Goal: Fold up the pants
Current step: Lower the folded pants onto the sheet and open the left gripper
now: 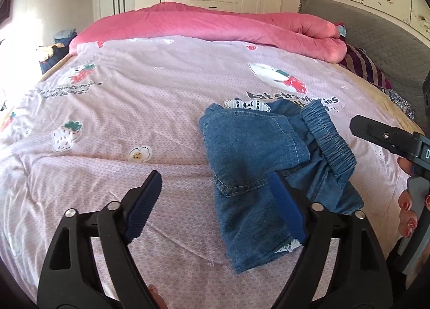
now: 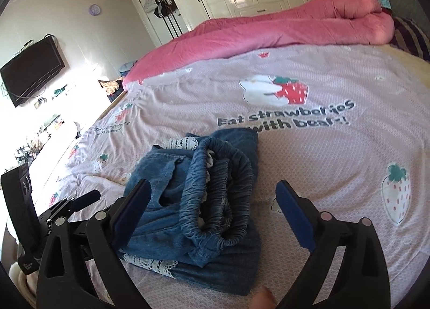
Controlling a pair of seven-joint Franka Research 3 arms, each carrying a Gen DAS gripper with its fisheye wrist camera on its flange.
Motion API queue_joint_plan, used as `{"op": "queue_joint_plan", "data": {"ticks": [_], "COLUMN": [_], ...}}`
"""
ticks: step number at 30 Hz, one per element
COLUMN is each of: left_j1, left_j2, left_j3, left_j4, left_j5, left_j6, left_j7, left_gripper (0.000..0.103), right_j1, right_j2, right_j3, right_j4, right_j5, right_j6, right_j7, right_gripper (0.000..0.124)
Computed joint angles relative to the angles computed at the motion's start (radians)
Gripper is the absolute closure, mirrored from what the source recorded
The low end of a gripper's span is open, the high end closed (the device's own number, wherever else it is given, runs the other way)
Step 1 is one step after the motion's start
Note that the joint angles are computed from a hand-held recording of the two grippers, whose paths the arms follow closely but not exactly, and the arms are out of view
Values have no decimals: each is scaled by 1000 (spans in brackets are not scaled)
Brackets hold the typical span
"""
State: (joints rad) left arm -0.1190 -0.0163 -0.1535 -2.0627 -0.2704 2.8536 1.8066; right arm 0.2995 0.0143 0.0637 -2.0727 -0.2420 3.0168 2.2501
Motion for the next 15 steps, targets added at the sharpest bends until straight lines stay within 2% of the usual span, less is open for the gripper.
{"op": "queue_joint_plan", "data": {"ticks": [6, 11, 15], "left_j1": [-4, -12, -16], "left_j2": [-32, -45, -52], "left_j3": [6, 17, 23], "left_j4": [-36, -49, -57], "left_j5": [32, 43, 57], "left_j6": [33, 51, 54], "left_j7": [-29, -47, -63], "left_gripper": [15, 10, 10], "right_j1": [-18, -45, -66], "right_j2": [-28, -45, -58], "right_j3": [4, 23, 40], "right_j4": [-6, -15, -20], "right_j5": [-233, -334, -413], "right_j6": [-1, 15, 17], "right_j7": [172, 251, 308], "right_gripper": [27, 26, 26]}}
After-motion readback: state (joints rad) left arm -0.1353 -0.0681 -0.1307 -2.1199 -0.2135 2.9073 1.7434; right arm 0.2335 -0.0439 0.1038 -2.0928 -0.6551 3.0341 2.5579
